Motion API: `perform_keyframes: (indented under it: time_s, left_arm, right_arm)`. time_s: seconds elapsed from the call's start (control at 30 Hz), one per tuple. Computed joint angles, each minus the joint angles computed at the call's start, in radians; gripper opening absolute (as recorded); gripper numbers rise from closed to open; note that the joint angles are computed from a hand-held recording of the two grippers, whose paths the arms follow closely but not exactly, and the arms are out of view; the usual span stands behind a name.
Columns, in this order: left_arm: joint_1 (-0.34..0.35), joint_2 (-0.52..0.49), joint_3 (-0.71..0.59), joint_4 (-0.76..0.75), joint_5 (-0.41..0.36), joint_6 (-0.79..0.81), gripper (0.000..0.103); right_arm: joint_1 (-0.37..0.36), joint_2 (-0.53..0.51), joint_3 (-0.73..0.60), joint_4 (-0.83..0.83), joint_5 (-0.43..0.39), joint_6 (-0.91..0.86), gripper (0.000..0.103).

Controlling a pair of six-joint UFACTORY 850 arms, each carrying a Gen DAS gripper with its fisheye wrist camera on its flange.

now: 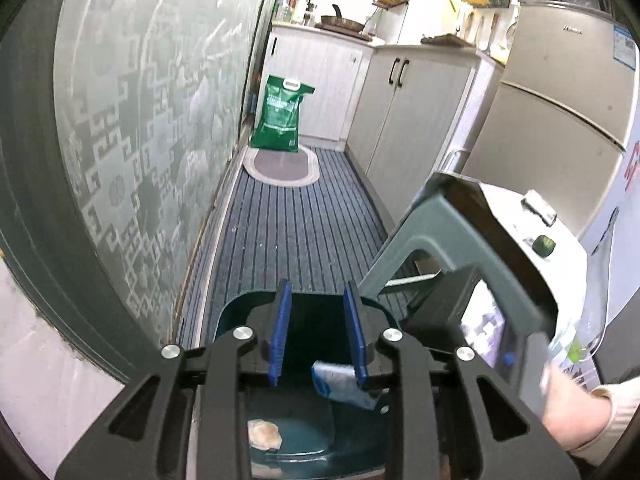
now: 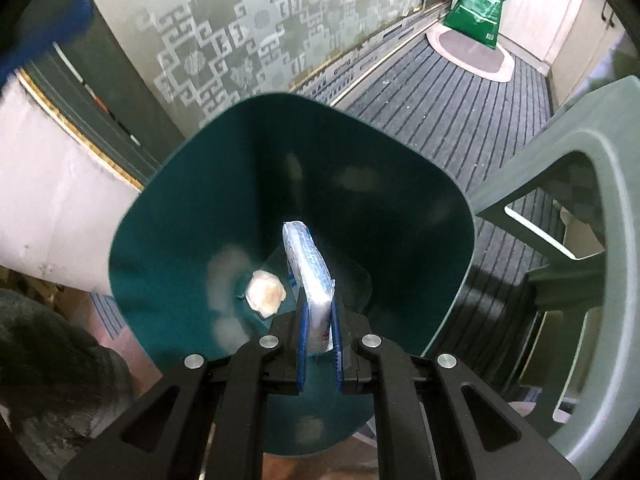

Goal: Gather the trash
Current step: 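Lower the blue wipes pack into the bin and open the right gripper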

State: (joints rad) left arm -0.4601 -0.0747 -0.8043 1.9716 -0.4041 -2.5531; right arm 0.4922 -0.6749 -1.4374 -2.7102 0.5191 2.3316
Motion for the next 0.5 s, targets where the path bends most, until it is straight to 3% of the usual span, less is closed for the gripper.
perform_keyframes:
  time_s: [0.17, 0.33, 0.5]
  left_arm:
    - [-0.016, 0.021, 0.001, 0.022, -0.038, -0.024, 0.028]
    - [-0.025, 0.051, 0.010, 0.086, -0.060, -0.087, 0.028]
    - [-0.037, 0.068, 0.009, 0.119, -0.083, -0.110, 0.033]
  right_arm:
    - [0.009, -0.016, 0.008, -0.035, -0.009, 0.001, 0.011]
    - [0.019, 0.000, 0.041, -0.053, -0.038, -0.018, 0.035]
    - [0.012, 0.040, 0.072, 0.032, -0.047, -0.112, 0.035]
